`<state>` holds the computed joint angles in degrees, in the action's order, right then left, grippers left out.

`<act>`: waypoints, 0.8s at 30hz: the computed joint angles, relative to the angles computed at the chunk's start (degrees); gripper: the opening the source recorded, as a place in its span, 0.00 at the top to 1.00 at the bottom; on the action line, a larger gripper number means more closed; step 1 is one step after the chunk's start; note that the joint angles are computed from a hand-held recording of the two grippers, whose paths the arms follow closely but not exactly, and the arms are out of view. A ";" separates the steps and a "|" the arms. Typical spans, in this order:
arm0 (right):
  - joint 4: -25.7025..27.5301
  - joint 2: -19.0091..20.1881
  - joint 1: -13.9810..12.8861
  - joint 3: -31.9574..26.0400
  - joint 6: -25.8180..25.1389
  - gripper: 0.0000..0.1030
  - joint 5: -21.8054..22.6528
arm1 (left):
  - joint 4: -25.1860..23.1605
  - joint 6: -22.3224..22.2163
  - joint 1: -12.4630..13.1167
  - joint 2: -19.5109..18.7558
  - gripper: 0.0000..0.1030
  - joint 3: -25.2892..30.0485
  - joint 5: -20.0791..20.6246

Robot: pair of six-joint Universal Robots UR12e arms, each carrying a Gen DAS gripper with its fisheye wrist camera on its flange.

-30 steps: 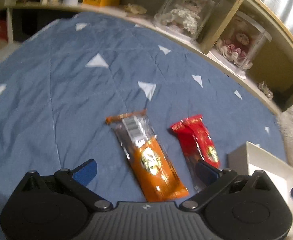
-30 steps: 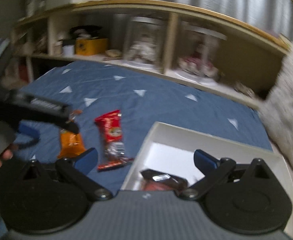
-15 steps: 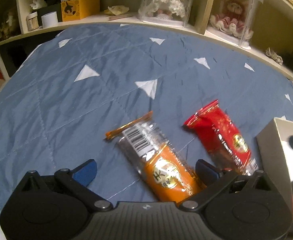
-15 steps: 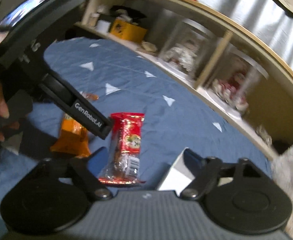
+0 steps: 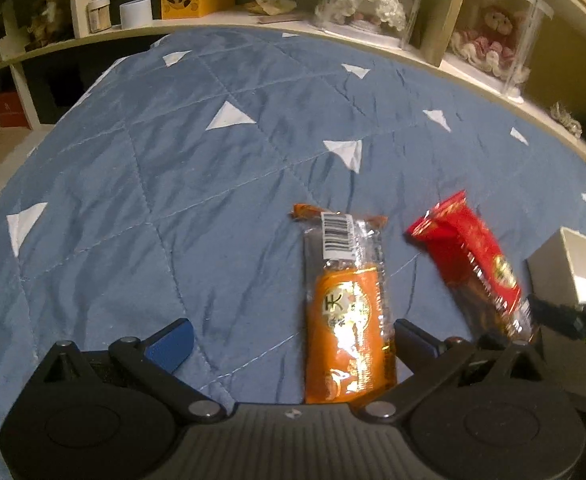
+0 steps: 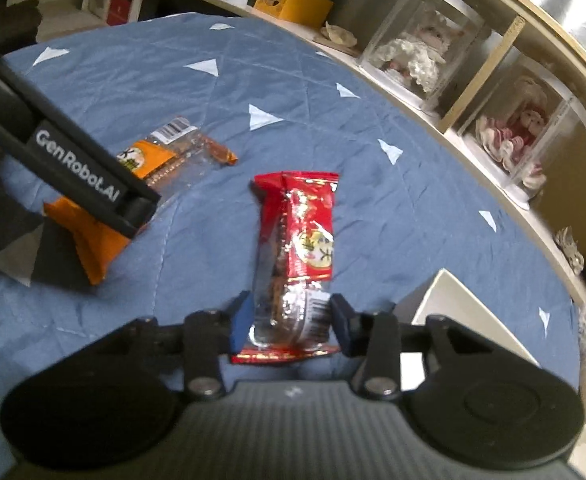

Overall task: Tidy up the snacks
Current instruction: 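Grasp the orange bread bag with the left tool while the right tool grasps the red candy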

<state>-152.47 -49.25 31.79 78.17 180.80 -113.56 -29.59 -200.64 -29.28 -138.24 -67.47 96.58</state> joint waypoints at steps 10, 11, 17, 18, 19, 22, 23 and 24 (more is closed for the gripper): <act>3.44 -3.61 -1.84 2.42 16.46 0.56 13.59 | 1.28 1.62 -0.08 -0.46 0.15 0.86 -3.80; 4.28 -3.96 -1.79 2.57 17.42 0.56 14.30 | 1.03 1.91 -0.15 -0.57 0.17 1.10 -3.52; 7.71 -5.74 -1.44 3.64 21.56 0.57 18.37 | -0.29 3.50 -0.21 -1.02 0.35 1.97 -2.28; 7.76 -5.90 -1.44 3.79 22.13 0.57 19.11 | -0.32 3.70 -0.16 -1.04 0.36 2.01 -2.32; 7.63 -5.97 -1.52 3.89 22.90 0.56 19.93 | -0.24 3.89 -0.02 -1.00 0.37 1.93 -2.76; 6.59 -5.68 -1.48 3.81 24.73 0.53 19.56 | -0.18 4.83 0.10 -0.83 0.41 1.69 -3.15; 6.37 -5.44 -1.41 3.66 25.07 0.53 19.15 | -0.25 5.21 0.08 -0.79 0.41 1.64 -3.03; 6.23 -5.17 -1.32 3.46 25.35 0.53 18.67 | -0.31 5.47 0.02 -0.81 0.42 1.68 -2.91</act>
<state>-146.24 -54.42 30.47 81.63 206.15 -94.88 -29.90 -195.17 -29.26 -139.06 -65.78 93.67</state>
